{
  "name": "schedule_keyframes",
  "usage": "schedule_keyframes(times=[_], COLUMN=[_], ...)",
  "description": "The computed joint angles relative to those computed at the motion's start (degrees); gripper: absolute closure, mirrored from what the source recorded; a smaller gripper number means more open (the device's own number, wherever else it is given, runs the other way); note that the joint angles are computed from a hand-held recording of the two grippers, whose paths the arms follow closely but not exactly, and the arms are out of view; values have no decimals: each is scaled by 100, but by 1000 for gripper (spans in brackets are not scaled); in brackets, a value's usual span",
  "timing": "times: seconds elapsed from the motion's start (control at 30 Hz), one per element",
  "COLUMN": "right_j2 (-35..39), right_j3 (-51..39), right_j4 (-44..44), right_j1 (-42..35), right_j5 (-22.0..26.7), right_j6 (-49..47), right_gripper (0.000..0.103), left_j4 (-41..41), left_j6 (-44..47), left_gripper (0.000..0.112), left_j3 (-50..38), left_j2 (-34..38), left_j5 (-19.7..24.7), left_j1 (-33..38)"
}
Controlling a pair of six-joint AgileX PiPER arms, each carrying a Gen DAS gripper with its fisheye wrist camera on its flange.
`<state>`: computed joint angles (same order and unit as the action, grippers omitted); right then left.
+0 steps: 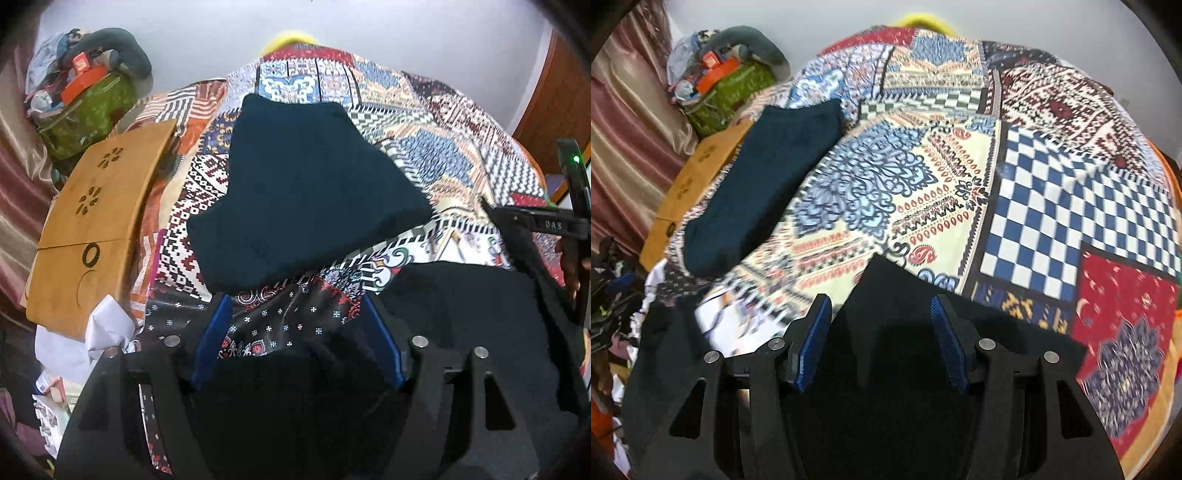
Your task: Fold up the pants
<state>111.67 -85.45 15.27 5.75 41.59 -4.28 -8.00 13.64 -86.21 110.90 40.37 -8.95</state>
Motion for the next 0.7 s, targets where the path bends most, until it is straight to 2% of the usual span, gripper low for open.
schedule_keyframes(times=[0.1,0.17,0.27,0.37,0.47,0.57,0.7], right_j2=[202,216,208,99,-410,-1293,-2656], right_j3=[-88,-68,-6,117,565,1152,1698], right_j4=[113,88,107,183,347,407,525], right_j1=[-36,-51,-132,-195,-328,-578,-1157], right_j5=[-17,-120,-213,-230,-337,-465,-263], right_j6=[-180,-270,-140,-143,-159,-283,-579], right_gripper=[55,74,89,93,94,94,94], left_j4=[155,246,464,473,428,445,565], left_j6=[-135,-194,-342,-359,-298,-245,-370], left_gripper=[41,41,41,41,39,32,28], left_j3=[-79,-88,-38,64,285,529,644], left_j2=[172,232,200,27,-292,-632,-942], left_j5=[-8,-17,-32,23,64,50,134], left_j1=[-62,-119,-244,-346,-457,-628,-1008])
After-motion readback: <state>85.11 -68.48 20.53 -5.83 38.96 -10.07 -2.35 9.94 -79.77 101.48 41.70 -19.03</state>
